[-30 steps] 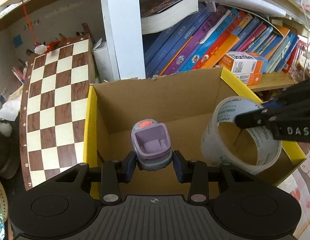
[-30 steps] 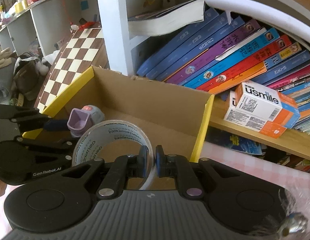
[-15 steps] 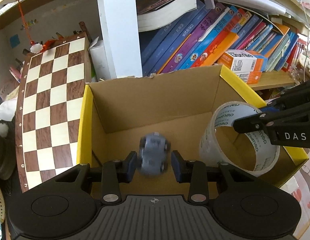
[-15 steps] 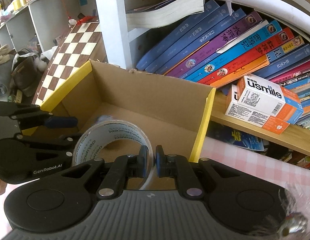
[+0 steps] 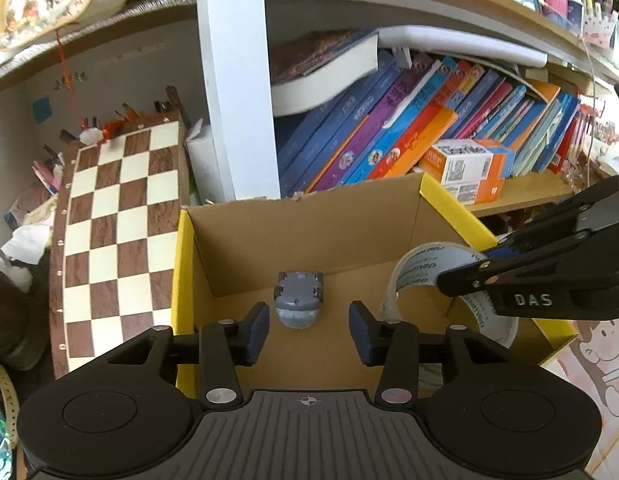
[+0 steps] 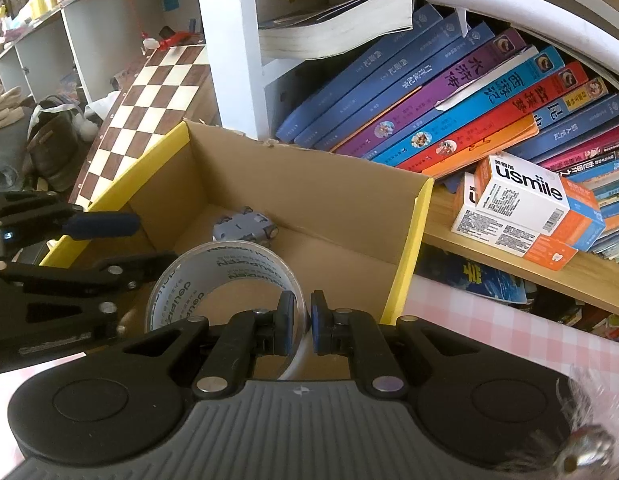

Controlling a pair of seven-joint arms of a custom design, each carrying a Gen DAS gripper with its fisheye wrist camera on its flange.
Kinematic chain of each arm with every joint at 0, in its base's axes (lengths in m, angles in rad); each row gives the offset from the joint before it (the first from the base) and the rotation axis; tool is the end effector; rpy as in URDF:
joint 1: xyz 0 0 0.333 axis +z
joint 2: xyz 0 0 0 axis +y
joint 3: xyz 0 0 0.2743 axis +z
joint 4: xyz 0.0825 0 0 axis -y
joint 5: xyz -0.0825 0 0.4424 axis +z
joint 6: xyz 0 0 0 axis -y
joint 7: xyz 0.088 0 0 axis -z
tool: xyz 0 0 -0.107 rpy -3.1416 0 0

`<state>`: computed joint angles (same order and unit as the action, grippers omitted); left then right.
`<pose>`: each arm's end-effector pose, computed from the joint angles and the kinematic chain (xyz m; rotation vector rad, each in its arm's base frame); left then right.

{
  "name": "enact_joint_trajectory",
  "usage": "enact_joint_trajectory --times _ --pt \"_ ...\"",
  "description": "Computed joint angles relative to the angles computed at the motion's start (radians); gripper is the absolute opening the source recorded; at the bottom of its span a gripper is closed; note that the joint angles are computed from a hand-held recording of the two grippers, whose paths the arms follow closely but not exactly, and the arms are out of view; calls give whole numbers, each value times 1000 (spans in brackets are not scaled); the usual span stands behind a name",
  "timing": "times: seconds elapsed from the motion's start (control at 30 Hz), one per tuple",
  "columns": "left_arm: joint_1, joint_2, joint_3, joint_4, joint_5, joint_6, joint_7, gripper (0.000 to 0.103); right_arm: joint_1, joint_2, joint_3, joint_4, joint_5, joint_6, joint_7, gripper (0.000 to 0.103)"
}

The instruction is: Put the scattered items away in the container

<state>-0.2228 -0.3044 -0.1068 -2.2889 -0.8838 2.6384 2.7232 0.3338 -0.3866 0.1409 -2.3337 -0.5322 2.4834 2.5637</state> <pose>0.5414 -0.1663 0.4768 -0.9238 2.4137 -1.1054 0.4831 0.2533 0.4826 -1.6554 1.9744 -0.6810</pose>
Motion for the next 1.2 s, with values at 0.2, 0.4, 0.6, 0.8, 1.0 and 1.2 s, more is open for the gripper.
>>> enact_joint_trajectory --times 0.2,0.4,0.6,0.8,1.0,1.2 --pt "-8 -60 23 -38 -54 1 14 57 3 3 0 7 0 -3 -9 9" --pt "-13 -118 44 -78 -86 -17 20 60 6 15 0 23 2 -12 -28 9" --pt "-18 -145 48 -106 -93 -5 27 67 9 37 -5 45 8 -26 -65 9" --pt "-19 -176 63 -131 -96 -34 29 67 15 66 -20 65 49 -41 -124 9" --pt "-14 -201 69 -154 -87 -39 30 67 27 103 -39 91 118 -56 -223 9" --pt "-11 -207 73 -158 -84 -50 21 67 29 138 -39 123 153 -71 -299 9"
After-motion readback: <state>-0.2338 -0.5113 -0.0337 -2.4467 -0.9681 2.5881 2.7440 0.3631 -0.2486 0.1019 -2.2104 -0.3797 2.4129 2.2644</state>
